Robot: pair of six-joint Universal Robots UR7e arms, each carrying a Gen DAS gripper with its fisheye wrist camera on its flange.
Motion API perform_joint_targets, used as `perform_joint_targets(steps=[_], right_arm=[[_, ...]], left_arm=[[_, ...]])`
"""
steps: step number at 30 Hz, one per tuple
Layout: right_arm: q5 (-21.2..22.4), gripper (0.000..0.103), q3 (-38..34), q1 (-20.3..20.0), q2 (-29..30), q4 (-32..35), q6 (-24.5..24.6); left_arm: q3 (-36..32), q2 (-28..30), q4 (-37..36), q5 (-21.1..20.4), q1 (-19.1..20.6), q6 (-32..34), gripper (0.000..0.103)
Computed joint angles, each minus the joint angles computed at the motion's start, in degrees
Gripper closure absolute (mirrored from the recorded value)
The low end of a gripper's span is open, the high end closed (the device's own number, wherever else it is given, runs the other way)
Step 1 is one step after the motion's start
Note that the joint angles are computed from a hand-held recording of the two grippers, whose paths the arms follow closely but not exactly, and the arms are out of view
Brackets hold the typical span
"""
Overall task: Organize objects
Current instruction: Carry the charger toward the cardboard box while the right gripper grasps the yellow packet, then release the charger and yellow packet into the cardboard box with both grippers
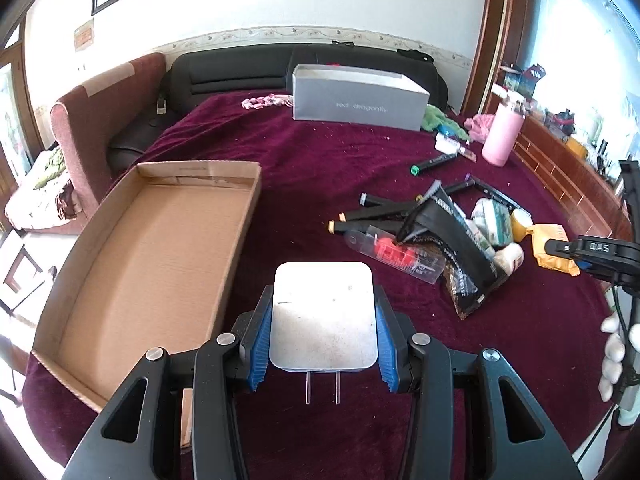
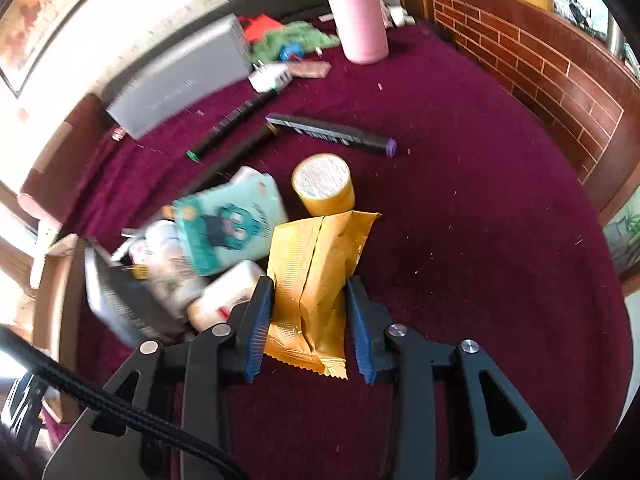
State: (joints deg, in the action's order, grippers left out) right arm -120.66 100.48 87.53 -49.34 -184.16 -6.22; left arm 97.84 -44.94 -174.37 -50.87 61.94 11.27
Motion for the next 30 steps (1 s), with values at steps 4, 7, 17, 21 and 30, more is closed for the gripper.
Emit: perform_joint_targets(steps=[4,7,17,21,30], right_arm=[[3.7,0.069,1.1,2.1,-2.0,0.6,-0.4],[7.4,0.069,-0.4,4.5,-1.8,3.4,-1.0],[16.2,0.068,-22.6,13.4,14.8,20.1,-3.0],[13.5,0.068,-37.9,15.6,26.1,28.9,-3.1],[7.3,0.068,-64.6,15.5,43.6,44.2,-0.8]], left_arm=[[-0.5,-2.7,1.3,-0.1,0.3,0.7,0.064],[-3.5,-3.7,4.4,1.1,0.8,1.7,0.064],[-21.3,1.4,7.3,9.1,4.9,13.0,0.064],[-29.4,5.4,13.1,7.6,9.2,11.5,0.064],[-43.0,13.6,24.8,1.3,14.4,8.8,0.064]])
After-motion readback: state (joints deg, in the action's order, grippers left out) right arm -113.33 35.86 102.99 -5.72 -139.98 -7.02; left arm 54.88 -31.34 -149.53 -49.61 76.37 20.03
